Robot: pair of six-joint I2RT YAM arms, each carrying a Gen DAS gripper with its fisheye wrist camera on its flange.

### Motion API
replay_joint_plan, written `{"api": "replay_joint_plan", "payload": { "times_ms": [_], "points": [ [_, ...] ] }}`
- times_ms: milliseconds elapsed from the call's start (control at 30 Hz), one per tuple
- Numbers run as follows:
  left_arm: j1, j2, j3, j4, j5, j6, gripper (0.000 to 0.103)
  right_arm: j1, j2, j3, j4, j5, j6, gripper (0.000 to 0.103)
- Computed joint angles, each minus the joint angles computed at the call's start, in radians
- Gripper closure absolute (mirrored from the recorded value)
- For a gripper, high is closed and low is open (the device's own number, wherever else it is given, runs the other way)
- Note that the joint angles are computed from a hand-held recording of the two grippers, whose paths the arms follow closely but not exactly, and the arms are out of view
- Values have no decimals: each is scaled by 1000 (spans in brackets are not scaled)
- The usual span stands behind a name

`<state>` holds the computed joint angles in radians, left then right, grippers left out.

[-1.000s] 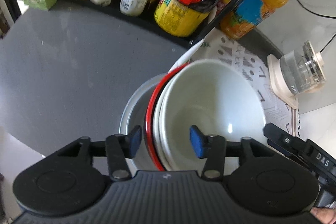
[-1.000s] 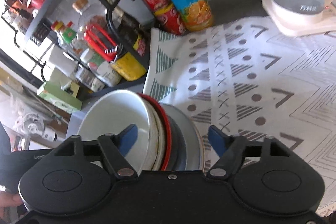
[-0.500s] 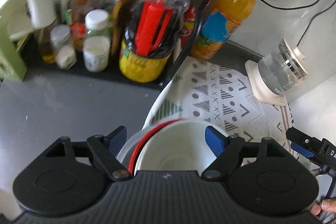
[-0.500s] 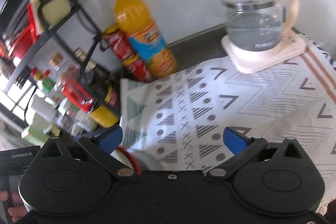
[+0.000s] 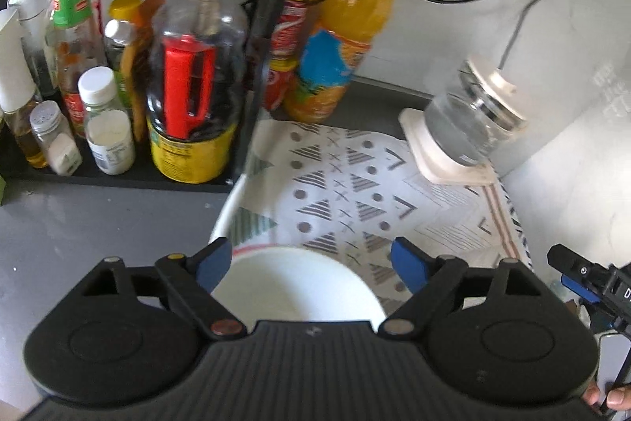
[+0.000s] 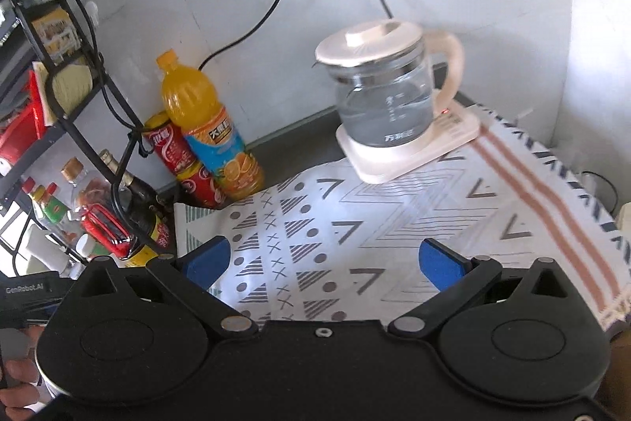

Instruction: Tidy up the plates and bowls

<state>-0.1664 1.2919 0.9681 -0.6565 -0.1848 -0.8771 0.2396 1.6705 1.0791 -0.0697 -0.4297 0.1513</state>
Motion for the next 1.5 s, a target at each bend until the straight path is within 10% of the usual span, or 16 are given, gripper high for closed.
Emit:
{"api": "replay_joint_plan", "payload": {
  "times_ms": [933,1500],
  "points": [
    [-815,-81,114,-388,-493,-560,0,-330,-778,-506,-172,-123,-166,0],
    [-1132,43,227,-645,-583,-848,1,-475,-1094,-617,-468,-227,-341,0]
  ]
}}
